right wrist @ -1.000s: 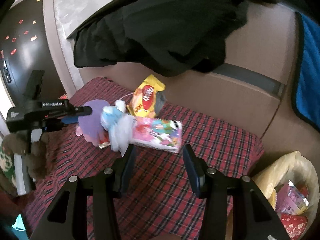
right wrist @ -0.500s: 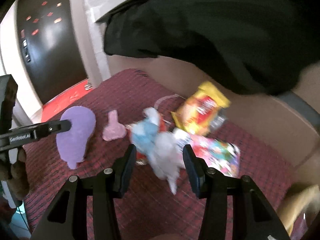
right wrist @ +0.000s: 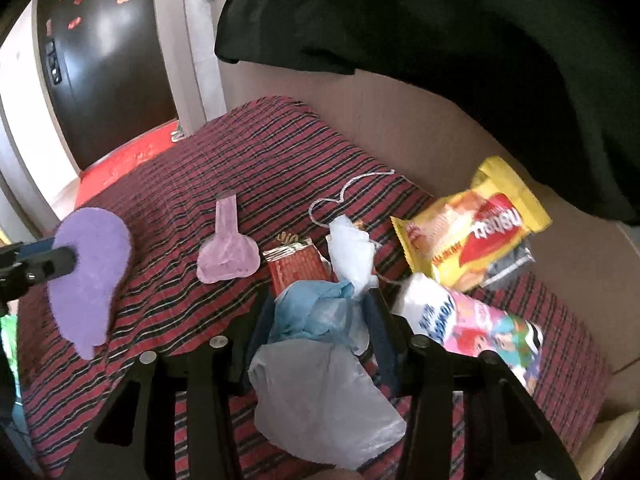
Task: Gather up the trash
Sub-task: 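Grasp the white plastic bag and tissues with the right tool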
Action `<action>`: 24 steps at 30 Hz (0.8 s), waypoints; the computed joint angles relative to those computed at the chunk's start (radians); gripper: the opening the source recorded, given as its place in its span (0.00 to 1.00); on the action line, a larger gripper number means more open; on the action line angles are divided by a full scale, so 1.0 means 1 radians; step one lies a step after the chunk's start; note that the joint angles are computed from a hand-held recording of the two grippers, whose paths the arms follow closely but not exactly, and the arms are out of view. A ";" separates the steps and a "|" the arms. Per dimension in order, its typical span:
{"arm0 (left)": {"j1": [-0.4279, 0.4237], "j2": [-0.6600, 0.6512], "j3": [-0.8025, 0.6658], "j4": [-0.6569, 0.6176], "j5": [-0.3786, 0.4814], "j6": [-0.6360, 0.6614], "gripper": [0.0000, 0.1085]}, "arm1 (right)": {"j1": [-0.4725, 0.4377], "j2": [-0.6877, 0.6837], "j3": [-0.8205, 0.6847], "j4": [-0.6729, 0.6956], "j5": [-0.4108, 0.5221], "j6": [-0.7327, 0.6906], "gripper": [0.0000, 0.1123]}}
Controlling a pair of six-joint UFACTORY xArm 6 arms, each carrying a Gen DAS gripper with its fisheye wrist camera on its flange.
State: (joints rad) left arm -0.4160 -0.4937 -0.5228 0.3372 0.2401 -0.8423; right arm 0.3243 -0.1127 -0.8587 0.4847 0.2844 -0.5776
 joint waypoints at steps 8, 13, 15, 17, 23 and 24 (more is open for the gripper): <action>-0.031 0.050 -0.016 -0.006 -0.008 -0.044 0.36 | -0.039 -0.148 0.105 0.028 0.032 -0.018 0.26; -0.034 0.039 -0.048 0.183 0.014 -0.203 0.31 | -0.073 -0.205 0.153 0.051 0.047 -0.038 0.26; -0.039 0.038 -0.058 0.213 0.018 -0.226 0.30 | -0.083 -0.215 0.159 0.074 0.050 -0.049 0.26; -0.041 0.036 -0.068 0.251 0.025 -0.251 0.30 | -0.090 -0.224 0.162 0.117 0.050 -0.078 0.26; -0.044 0.010 -0.053 0.253 0.009 -0.247 0.29 | -0.092 -0.248 0.170 0.169 0.073 -0.128 0.26; -0.043 0.004 -0.047 0.249 0.004 -0.246 0.29 | -0.092 -0.245 0.166 0.177 0.085 -0.137 0.29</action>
